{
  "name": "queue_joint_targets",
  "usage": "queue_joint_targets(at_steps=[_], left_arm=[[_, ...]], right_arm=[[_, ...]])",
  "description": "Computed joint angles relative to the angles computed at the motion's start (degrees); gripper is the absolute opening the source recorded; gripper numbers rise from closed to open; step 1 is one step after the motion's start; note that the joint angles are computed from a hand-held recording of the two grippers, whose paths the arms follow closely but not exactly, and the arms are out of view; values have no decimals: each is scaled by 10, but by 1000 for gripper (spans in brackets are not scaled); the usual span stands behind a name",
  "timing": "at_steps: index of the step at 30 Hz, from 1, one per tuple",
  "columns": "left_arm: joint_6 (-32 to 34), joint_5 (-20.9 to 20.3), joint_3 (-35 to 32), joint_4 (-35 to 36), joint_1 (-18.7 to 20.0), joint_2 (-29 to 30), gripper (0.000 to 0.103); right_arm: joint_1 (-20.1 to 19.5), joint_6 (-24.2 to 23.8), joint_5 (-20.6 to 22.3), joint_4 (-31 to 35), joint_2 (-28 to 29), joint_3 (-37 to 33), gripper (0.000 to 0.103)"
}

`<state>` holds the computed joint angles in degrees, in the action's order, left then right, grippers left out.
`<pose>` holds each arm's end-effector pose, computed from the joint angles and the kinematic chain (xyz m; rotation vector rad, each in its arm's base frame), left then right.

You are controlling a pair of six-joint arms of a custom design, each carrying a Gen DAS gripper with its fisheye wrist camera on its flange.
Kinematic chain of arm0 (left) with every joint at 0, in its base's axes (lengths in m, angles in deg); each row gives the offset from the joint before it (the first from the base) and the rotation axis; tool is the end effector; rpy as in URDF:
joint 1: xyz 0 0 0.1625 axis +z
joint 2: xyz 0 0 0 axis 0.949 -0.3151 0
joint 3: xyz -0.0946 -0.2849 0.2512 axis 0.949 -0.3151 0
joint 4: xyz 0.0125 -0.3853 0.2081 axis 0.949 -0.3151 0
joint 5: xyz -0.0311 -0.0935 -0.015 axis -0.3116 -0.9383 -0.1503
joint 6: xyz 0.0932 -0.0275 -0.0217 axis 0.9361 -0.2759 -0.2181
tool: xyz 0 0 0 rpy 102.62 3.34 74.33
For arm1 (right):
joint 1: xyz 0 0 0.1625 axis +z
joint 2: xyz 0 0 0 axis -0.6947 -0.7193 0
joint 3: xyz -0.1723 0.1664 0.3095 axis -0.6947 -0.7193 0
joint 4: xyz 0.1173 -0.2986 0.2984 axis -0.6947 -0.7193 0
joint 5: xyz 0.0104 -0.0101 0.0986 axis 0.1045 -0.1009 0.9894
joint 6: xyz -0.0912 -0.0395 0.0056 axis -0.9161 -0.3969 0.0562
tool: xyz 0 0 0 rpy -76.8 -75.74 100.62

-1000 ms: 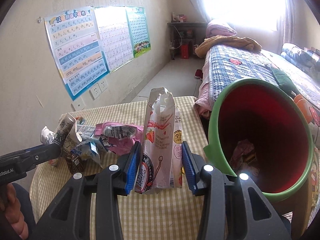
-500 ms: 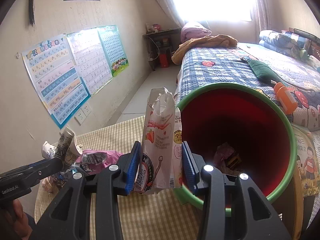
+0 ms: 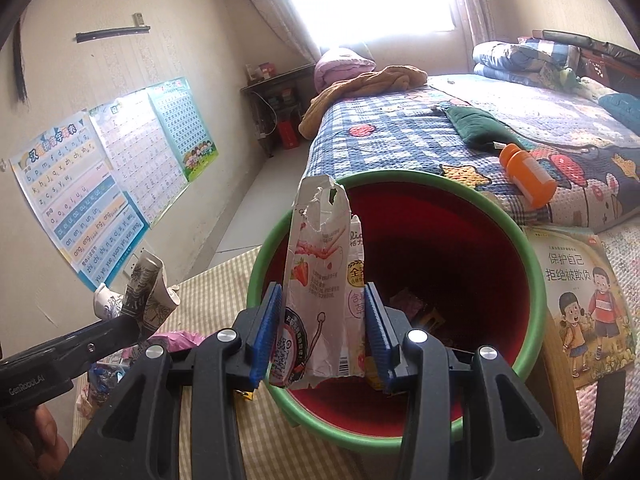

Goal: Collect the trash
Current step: 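Carry the pouch and cup over the red bin with both grippers, then open the right gripper to drop the pouch while the left drops the cup into the bin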

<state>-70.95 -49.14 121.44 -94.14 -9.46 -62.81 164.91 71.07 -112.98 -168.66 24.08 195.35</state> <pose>-0.0313 -0.4452 0.3105 0.6368 2.5775 -0.7436 0.3097 -0.3966 -0.0417 0.1467 -2.3504 1.2595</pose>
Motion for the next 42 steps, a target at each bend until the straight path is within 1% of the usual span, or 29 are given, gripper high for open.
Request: queue_joint_targets(at_steps=[7, 12, 19, 24, 29, 31, 32, 34, 35, 36, 37, 41, 42], left_arm=[[4, -27, -15, -25, -6, 60, 45], [6, -48, -27, -39, -10, 97, 45], [12, -55, -37, -45, -6, 125, 45], [11, -66, -48, -49, 0, 144, 45], [6, -86, -58, -51, 8, 157, 46], [1, -97, -63, -54, 13, 161, 47], [-2, -100, -66, -55, 15, 163, 49], [-4, -105, -68, -61, 18, 164, 58], [-4, -108, -69, -64, 19, 162, 65], [-4, -114, -69, -66, 21, 160, 72], [-4, -121, -70, -68, 24, 158, 74], [-11, -121, -70, -72, 30, 149, 83], [-14, -121, -71, -72, 32, 145, 83]], right_arm=[[-17, 19, -6, -18, -15, 21, 40], [-24, 21, -13, -31, -21, 28, 41], [-32, 34, -22, -27, -28, 34, 42], [-38, 57, -23, -13, -34, 40, 43], [-39, 64, -26, 0, -32, 37, 43], [-40, 67, -27, 4, -32, 34, 46], [-40, 65, -27, 3, -31, 34, 52], [-38, 58, -32, -4, -28, 30, 59], [-37, 56, -35, -6, -26, 28, 67], [-36, 56, -38, -5, -24, 26, 70], [-36, 57, -41, -3, -24, 24, 71], [-32, 51, -48, 4, -20, 18, 74], [-31, 48, -51, 4, -18, 15, 76]])
